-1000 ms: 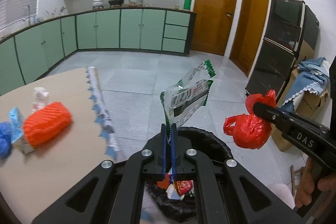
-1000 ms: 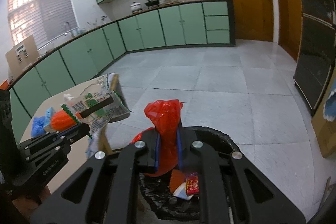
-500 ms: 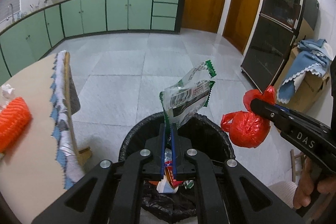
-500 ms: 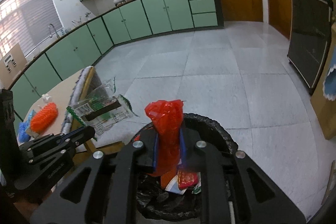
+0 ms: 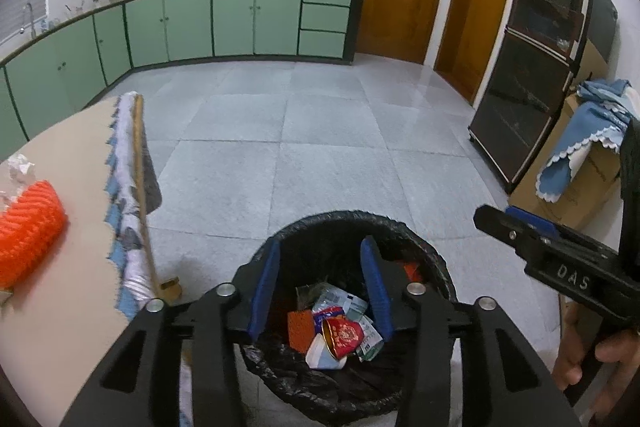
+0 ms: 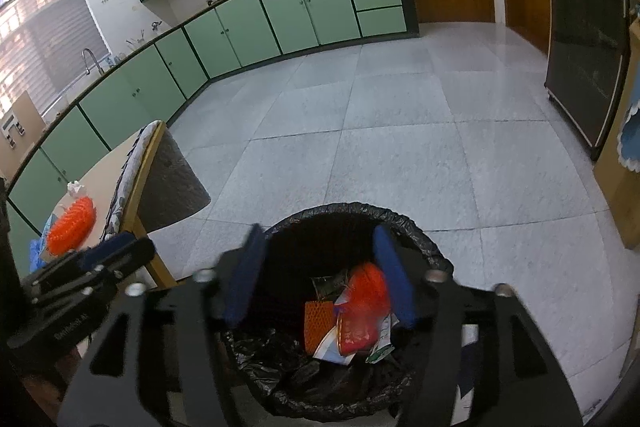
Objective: Collect trash
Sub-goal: 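Open both tools over the black bin, dropping bag and packet inside, then move both open tools back over the remaining trash on the table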
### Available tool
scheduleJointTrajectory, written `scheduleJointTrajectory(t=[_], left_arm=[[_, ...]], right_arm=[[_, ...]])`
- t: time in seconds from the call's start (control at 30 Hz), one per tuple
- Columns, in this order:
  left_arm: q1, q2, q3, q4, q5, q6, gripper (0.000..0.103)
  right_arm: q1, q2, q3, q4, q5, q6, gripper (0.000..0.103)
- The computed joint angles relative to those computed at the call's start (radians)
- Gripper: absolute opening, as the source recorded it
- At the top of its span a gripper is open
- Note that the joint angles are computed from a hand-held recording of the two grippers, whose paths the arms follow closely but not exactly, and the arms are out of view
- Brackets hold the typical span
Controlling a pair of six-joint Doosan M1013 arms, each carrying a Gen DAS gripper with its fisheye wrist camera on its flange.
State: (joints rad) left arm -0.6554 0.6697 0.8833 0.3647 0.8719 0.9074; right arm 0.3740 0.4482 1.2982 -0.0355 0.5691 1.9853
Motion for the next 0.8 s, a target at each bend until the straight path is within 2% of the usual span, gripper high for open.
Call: scheduleJointTrajectory(t=[0.1, 0.17, 0.23, 0.33, 0.47, 0.67, 0.8], left_arm=[[0.003, -0.027, 0.035, 0.036, -0.024, -0.043, 0.051], [0.004, -0.042, 0.053, 0.067, -0.034, -0.079, 0.059], [0.005, -0.068, 0.088, 0.111, -0.054, -0.134, 0.069], [0.008, -0.111, 0.139, 0.192, -0.068, -0.225, 0.077], [0.015, -0.178, 0.228, 0.314, -0.070, -0.354, 0.082], [0.034, -0.279, 0.362, 0.471, -0.003, -0.520, 0.084], [0.046, -0.339, 0.448, 0.558, 0.069, -0.607, 0.084]], right_arm=[[0.007, -0.003, -0.002, -0.019, -0.003, 0.010, 0.067], [0.018, -0.011, 0.000, -0.068, -0.014, 0.053, 0.075], [0.030, -0.017, -0.002, -0.126, -0.024, 0.099, 0.090], [0.057, -0.024, -0.009, -0.244, -0.036, 0.186, 0.095], [0.091, -0.025, -0.026, -0.321, -0.047, 0.229, 0.098], [0.142, 0.000, -0.086, -0.264, -0.057, 0.134, 0.098], [0.180, 0.033, -0.145, -0.215, -0.057, 0.067, 0.098]])
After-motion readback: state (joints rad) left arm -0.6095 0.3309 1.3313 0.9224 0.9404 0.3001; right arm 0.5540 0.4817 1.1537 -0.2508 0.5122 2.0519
